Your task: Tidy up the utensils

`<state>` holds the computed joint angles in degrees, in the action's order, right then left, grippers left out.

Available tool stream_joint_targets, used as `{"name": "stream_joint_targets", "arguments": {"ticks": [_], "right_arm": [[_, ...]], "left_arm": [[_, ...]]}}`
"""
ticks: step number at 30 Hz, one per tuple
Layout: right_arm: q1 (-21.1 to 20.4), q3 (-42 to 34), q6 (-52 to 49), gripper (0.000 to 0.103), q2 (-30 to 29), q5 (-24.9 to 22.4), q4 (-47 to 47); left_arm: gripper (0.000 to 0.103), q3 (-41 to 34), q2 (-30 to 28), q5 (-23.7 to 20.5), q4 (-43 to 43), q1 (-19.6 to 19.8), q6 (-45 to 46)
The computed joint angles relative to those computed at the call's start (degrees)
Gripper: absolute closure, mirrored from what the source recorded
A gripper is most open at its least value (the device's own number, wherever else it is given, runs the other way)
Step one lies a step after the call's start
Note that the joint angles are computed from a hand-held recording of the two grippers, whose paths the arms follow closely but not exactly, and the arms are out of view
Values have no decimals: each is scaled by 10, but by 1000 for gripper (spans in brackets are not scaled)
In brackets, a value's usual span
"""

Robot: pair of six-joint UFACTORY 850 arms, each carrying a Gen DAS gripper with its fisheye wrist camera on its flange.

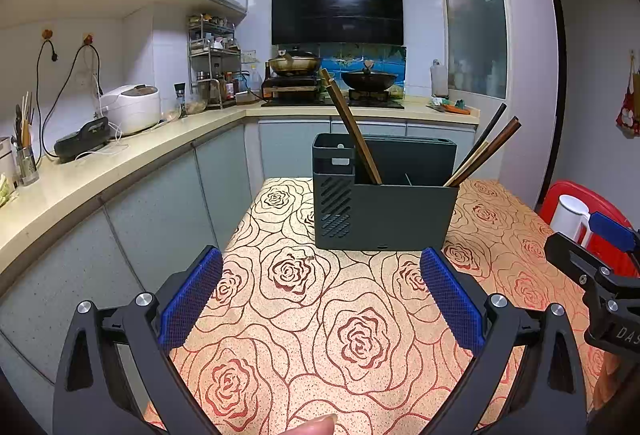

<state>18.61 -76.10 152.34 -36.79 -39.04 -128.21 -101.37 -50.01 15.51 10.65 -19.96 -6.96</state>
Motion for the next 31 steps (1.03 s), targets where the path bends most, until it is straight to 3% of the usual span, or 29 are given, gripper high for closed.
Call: {"name": "stream_joint_targets", "arguments": {"ticks": [13,18,20,22,26,31], "right_arm": [[0,0,-1,7,0,0,1],[0,0,-1,7,-1,0,0],[0,0,0,7,-1,1,0],[0,0,1,7,0,1,-1],[-1,-1,0,7,-1,2,-2],[-1,0,3,7,-2,2,-5]], "left_arm": [[7,-1,-1,0,2,0,-2],[7,21,6,45,-71,-3,79],[7,26,9,51,-66,-3,72],[7,20,7,41,-75,-2,72],[7,-4,-2,0,-13,2,0],[7,-11,-6,-14,4,4,-22]]}}
